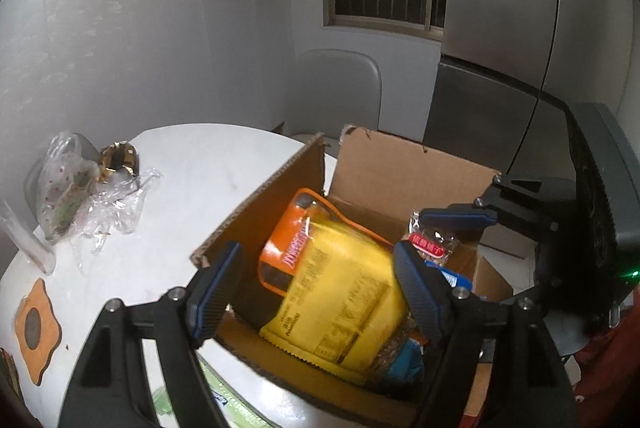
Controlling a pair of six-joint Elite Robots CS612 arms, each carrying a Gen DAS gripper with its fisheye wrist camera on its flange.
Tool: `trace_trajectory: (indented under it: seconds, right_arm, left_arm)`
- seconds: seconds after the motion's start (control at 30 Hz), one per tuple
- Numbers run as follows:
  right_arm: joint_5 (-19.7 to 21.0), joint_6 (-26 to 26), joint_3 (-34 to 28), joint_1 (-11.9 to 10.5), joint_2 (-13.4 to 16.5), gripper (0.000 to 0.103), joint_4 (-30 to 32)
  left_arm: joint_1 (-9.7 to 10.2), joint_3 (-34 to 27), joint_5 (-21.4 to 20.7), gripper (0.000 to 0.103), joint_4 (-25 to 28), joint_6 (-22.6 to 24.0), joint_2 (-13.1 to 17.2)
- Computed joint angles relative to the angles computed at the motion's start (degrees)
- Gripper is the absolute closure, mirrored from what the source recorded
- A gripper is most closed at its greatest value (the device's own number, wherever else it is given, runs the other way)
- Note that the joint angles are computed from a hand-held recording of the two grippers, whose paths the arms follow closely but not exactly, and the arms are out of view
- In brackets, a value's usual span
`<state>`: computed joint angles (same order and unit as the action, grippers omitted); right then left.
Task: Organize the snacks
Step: 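Lower both packets into the box and open both tools, then move both open tools back over the green candy stick and jelly cup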
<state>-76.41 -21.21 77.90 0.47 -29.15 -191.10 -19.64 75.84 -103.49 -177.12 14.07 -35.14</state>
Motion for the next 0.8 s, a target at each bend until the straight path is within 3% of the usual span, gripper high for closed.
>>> trace_trajectory:
  seconds: [0.47, 0.63, 0.8]
  right_arm:
    - [-3.1, 1.2, 3.6, 0.1, -2.1, 0.051, -2.3]
    - [-7.7, 1.7, 4.7, 1.1, -2.7, 0.050, -5.0]
    - [-15.1, 1.2, 5.6, 2.5, -3.0, 0.050, -8.7]
  left_arm:
    - [1.91, 4.5, -0.4, 0.021, -6.8, -3.1, -2.2]
    - [2.95, 6.1, -0.4, 0.021, -9.3, -4.3, -2.7]
    - [3.98, 7.8, 0.4, 0.021, -11.4, -5.1, -3.2]
